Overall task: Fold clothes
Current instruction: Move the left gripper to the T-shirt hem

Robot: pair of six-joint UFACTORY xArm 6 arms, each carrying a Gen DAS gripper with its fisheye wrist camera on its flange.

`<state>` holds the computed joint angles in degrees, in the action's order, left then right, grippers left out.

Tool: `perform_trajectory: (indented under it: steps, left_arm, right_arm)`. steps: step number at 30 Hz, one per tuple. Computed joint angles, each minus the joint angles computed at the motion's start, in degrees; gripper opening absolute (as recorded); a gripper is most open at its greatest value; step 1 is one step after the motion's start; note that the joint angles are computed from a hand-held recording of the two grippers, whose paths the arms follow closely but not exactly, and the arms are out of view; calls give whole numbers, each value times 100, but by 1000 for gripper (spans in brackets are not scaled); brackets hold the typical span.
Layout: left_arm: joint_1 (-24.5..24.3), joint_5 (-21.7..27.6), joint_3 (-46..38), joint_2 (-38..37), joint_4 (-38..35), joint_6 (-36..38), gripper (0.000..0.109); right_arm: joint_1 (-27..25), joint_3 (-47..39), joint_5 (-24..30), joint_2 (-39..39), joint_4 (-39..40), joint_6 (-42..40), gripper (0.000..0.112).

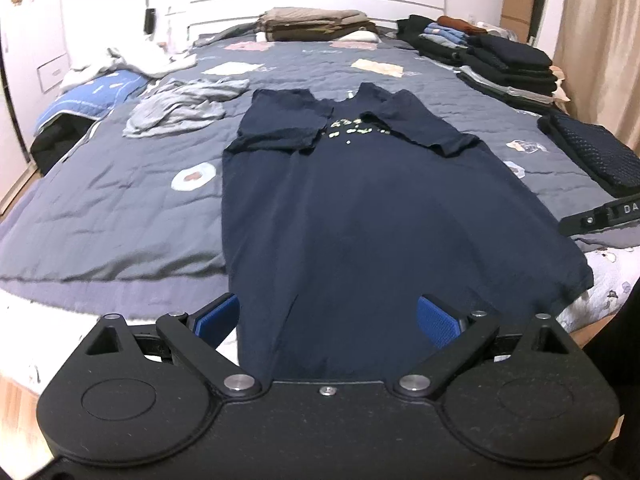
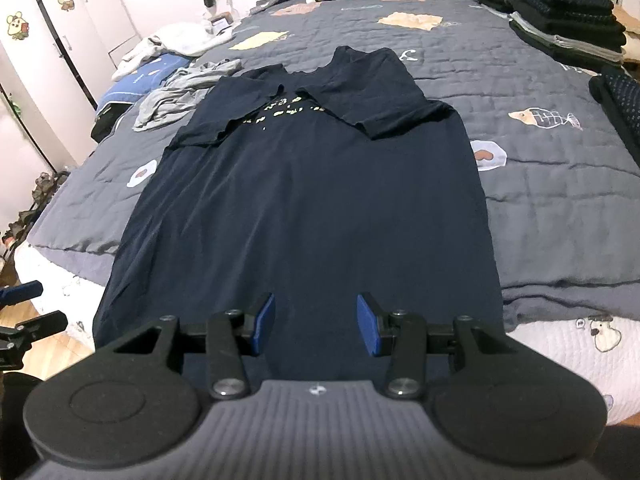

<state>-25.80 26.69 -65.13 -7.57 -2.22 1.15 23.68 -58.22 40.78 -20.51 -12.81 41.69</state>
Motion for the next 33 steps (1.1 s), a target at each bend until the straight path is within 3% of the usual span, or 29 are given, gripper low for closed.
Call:
perform_trajectory:
  steps: [8,20,27,33]
  left_arm:
    - [63,202,131,-164,371,-337,95]
    - [246,631,-113,79,299,2,93]
    - [281,950,-316,341,202,76,93]
    - [346,1016,-423,437,36,215,93]
  right_arm:
    - [19,77,333,-166,-23,-403,44]
    - [-634,548,655,-695,327,-898,44]
    - [-882,603,900,-685,685,-1712,44]
    - [-1145,665,1139,-627,706,-1843,44]
